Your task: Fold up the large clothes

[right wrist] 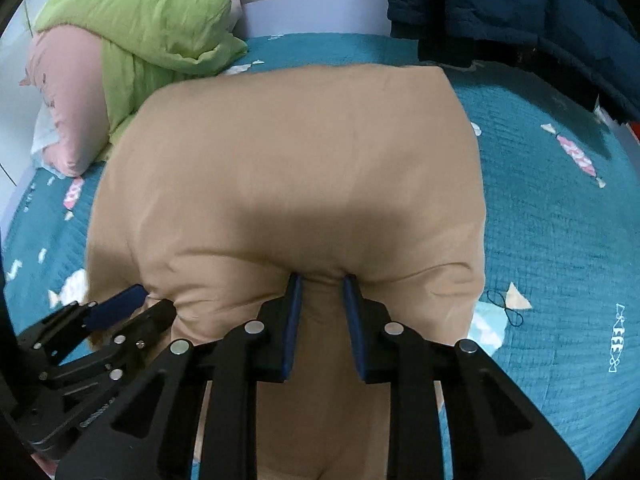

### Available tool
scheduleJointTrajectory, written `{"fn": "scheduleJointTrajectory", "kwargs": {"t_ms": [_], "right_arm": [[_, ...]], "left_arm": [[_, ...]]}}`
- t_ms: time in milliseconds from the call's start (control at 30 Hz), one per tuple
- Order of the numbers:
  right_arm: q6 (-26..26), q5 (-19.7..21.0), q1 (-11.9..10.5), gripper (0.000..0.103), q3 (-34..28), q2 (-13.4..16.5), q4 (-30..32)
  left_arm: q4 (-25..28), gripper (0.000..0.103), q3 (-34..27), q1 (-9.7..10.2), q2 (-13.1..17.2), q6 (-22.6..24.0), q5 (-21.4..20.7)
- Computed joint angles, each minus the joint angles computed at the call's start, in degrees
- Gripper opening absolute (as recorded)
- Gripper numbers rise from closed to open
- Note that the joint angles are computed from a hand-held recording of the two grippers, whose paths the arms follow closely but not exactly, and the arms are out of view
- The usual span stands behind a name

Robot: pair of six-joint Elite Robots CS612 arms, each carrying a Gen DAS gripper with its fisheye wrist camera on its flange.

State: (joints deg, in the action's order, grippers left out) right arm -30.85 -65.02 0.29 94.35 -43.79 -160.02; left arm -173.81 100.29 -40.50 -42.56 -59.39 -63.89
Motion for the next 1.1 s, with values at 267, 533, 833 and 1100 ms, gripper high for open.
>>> {"fn": "scheduleJointTrajectory", "kwargs": {"t_ms": [267, 533, 833, 1100], "right_arm": [[0.7, 8.9, -4.3, 0.024, 3.3, -4.3, 9.6], [-0.7, 2.3, -2.7, 0.024, 4.2, -1.4, 7.9], [0.1, 12.3, -4.8, 0.029, 3.0, -4.8, 6.8], [9.2, 13.0, -2.3, 0.042, -4.8, -1.2, -2.6]], "left_arm": [[5.0, 0.039, 0.6, -2.98, -2.3, 0.9, 3.8], [4.6, 0.04, 0.6, -3.29, 0.1, -2.0, 2.1], [2.6, 0.044, 1.8, -3.29, -2.7, 2.0, 5.1], [0.0, 0.044, -5.3, 1.61, -1.2, 9.3, 7.4]]}}
